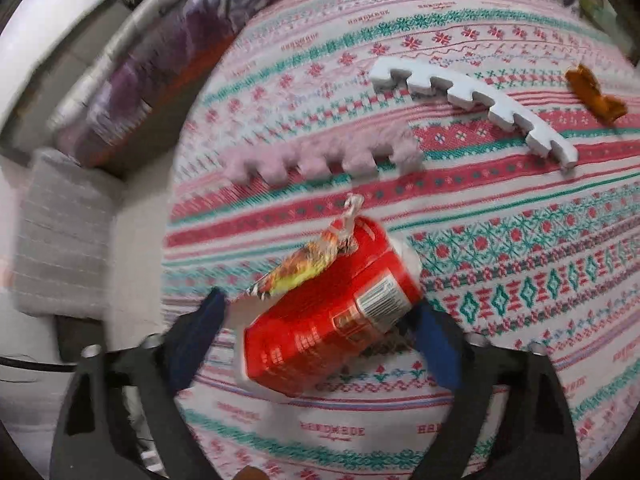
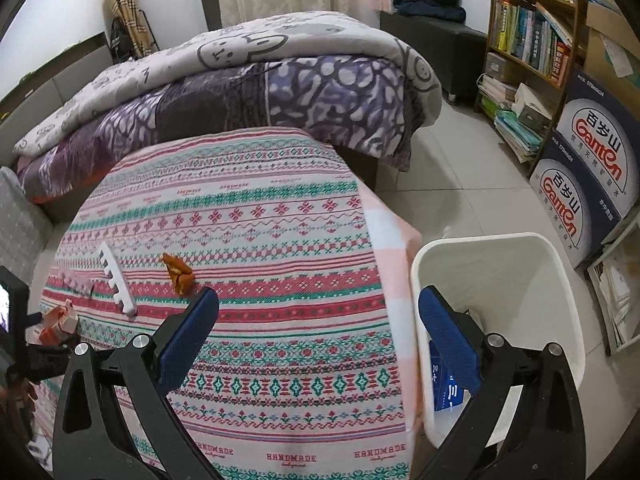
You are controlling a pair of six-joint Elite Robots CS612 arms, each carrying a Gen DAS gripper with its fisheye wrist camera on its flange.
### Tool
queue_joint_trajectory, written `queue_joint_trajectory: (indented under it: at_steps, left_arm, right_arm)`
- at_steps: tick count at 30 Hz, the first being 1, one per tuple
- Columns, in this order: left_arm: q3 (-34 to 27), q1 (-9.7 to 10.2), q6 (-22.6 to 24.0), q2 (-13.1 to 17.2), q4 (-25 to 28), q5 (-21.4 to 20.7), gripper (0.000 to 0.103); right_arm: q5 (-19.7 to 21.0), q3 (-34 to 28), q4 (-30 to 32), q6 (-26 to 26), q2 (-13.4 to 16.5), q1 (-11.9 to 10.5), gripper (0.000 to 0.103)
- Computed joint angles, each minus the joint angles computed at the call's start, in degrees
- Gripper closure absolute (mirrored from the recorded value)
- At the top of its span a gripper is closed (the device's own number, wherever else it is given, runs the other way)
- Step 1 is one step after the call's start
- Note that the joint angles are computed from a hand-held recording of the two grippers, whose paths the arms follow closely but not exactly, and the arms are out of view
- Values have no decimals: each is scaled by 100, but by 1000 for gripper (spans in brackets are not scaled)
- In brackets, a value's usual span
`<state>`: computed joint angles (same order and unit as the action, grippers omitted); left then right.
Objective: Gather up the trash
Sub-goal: 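Lower the left tool to the red paper carton and grasp it, then grasp the pink foam puzzle strip with the right tool while the left holds the carton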
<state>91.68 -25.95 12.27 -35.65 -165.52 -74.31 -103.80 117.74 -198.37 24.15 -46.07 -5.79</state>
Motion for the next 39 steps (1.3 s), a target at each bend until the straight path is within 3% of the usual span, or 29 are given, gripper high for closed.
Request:
queue_joint_trajectory:
  at_steps: [1, 3, 7, 10, 15, 20, 23, 28, 33, 39]
  left_arm:
    - [-30, 61, -107, -5, 72, -247, 40]
    - [-58, 154, -335, -34, 180, -467, 51]
    - [-3, 297, -721, -114, 190, -780, 54]
    - [87, 387, -1102, -221, -40, -1005, 56]
    - [353, 529, -2206, -505, -726, -1167, 56]
    - [614, 580, -3039, -739, -1445, -862, 56]
    - [751, 528, -3265, -823, -1687, -512, 56]
    - [780, 536, -3585, -858, -1886, 68, 56]
    - [899, 575, -3892, -905, -2266, 454, 56]
    - [999, 543, -4055, -919, -2795, 906, 56]
  right_arm:
    - [-4, -19, 15, -12, 14, 14, 7]
    - [7, -60, 47, -45, 37, 41, 7]
    - [122, -136, 57, -244, 84, 104, 7]
    - [325, -266, 20, -723, 159, 211, 7]
    - [661, -716, 51, -1388, 370, 501, 7]
    - [1339, -1502, 399, -2110, 679, 883, 7]
    - [1558, -1976, 603, -2523, 874, 1086, 7]
    - [1581, -2801, 1241, -2925, 1235, 1296, 7]
    - [1683, -3301, 1660, -3211, 1496, 1346, 8]
    - [1684, -3652, 2248, -3810, 1693, 1415, 33]
